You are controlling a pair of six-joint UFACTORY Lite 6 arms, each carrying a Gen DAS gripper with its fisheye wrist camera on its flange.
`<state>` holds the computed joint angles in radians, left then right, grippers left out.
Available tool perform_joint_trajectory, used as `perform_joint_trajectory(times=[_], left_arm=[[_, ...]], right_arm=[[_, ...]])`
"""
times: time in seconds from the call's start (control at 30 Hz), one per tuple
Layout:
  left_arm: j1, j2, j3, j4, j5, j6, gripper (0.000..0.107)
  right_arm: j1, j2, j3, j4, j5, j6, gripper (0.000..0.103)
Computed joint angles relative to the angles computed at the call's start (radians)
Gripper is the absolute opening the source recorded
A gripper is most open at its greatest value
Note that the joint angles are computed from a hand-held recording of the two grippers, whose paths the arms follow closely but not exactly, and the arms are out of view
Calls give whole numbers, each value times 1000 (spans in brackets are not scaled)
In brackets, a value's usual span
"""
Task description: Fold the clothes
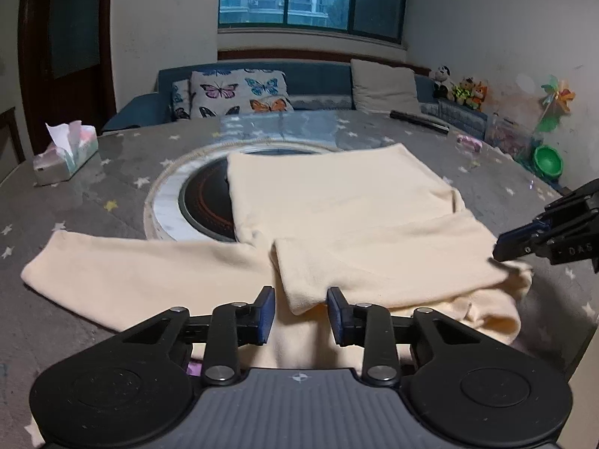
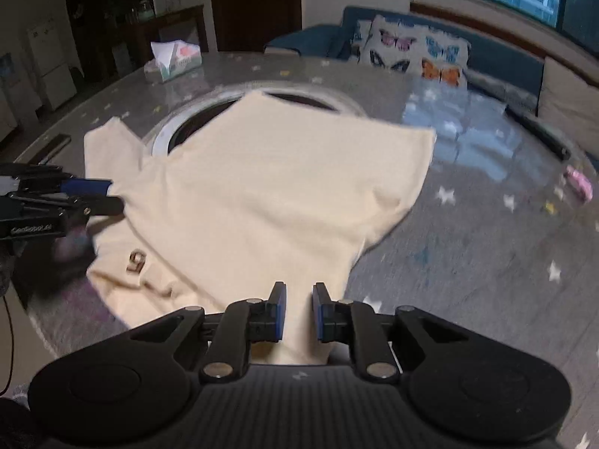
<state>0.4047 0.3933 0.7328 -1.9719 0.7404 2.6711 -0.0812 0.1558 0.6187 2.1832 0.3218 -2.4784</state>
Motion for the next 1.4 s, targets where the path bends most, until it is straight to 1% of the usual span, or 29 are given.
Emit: perform_joint_trajectory(times=[0.17,0.23,0.4,0.53,0.6,0.67,0.77,0.93,1.07,1.2,1.23,1.27,1.3,1.4], left_arm=[[45,-37,-17,-4,-5,-21,33],[65,-46,-11,24,-10,-57,31],[66,-85,-13,106,48,-136,31],[-3,-42,15,105,70,-125,32],[-40,-5,39,93,23,-117,31],[-58,28,56,85,-21,-108,25],[-9,36,51,112,-14,-92,25],[84,50,91,207,3,-176,27],[139,63,142,197,-5,-217,27],[189,111,239,145,-47,-283,29],[200,128,272,135,-60,-308,34],[208,147,308,117,-81,-334,37],[216,166,339,108,-96,-352,37],[231,225,435,102,-144,-408,37]], right_arm=[[9,81,94,112,21,-86,13],[16,133,136,144,15,-108,13],[54,160,166,233,-29,-185,14],[91,154,188,176,-30,-125,15],[117,164,211,131,-32,-80,15],[148,179,240,76,-30,-28,15],[193,218,300,-9,-17,61,15],[284,335,433,-89,-10,152,15],[353,436,522,-119,-26,180,15],[402,426,504,58,-51,-28,15],[414,424,501,99,-57,-78,15],[415,415,496,111,-49,-86,15],[415,406,492,107,-44,-76,15],[420,409,499,-50,-38,69,15]])
